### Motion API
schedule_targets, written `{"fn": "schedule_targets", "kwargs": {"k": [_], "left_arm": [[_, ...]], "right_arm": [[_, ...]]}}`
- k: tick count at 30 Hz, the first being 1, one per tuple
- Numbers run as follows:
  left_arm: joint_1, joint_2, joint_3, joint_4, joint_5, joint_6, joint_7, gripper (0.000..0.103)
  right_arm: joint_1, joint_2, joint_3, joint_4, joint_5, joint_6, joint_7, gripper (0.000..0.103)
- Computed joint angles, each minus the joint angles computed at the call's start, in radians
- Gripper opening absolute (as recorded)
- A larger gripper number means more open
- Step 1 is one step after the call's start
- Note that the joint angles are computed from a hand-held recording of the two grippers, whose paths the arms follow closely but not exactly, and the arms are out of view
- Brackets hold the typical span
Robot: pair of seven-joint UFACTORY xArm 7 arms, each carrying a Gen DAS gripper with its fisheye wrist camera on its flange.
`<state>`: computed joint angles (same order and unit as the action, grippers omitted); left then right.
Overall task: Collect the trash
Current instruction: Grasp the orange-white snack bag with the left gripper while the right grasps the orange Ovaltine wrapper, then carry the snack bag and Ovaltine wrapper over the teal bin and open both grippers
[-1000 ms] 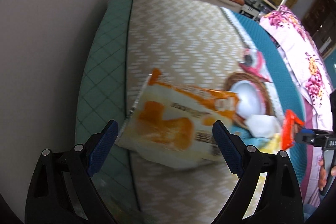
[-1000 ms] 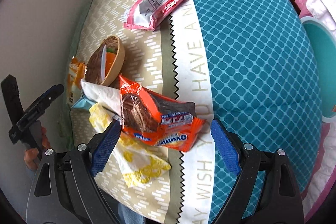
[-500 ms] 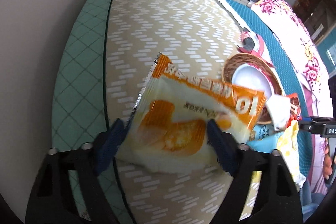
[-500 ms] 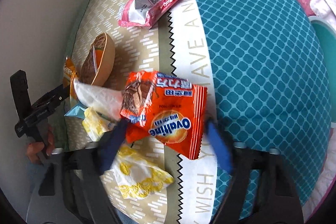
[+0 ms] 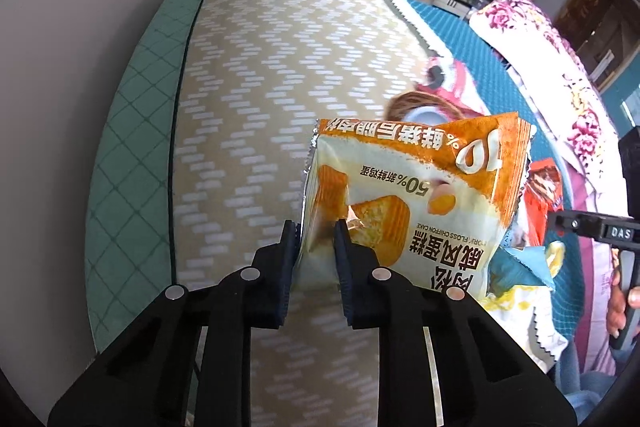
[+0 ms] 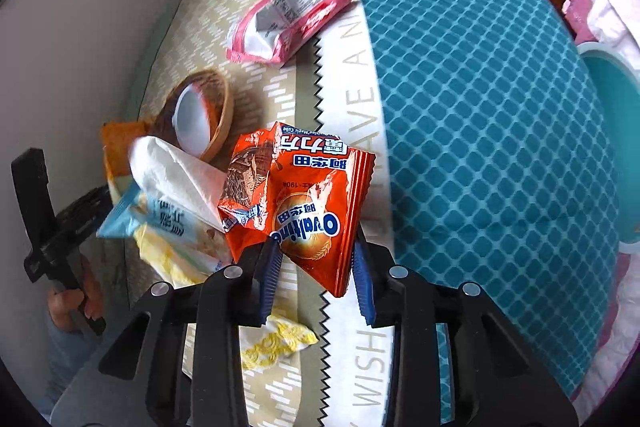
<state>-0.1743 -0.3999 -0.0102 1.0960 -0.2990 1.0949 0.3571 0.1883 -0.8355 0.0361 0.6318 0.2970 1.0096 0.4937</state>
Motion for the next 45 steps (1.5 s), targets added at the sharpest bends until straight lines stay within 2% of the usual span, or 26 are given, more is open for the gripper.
{"fn": "schedule_targets", "kwargs": {"k": [12, 16, 20, 29, 36, 45], "left_arm": [[0.002, -0.034, 0.000, 0.101, -0.006, -0.008, -0.090, 0.020], [-0.024, -0.031, -0.005, 0.139, -0.031, 0.001, -0.094, 0.020], [-0.067, -0.020, -0.051, 0.158, -0.034, -0.002, -0.095, 0.021], [-0.179, 0.056, -0.163, 0.179, -0.010, -0.035, -0.143, 0.021], [-0.260, 0.172, -0.249, 0.253, 0.079, -0.052, -0.219, 0.021], [-0.373, 0.349, -0.312, 0.398, 0.195, -0.043, -0.319, 0.021]], "right_arm": [[-0.040, -0.123, -0.015, -0.042, -0.018, -0.005, 0.038, 0.030], [-0.070, -0.188, -0.063, -0.035, -0.039, 0.049, 0.014, 0.030], [-0.121, -0.230, -0.101, -0.010, -0.060, 0.096, -0.001, 0.030], [-0.252, -0.330, -0.162, -0.019, -0.124, 0.136, -0.025, 0.030], [-0.370, -0.392, -0.254, -0.032, -0.181, 0.128, -0.075, 0.030], [-0.489, -0.391, -0.371, -0.020, -0.204, 0.151, -0.147, 0.030]]}}
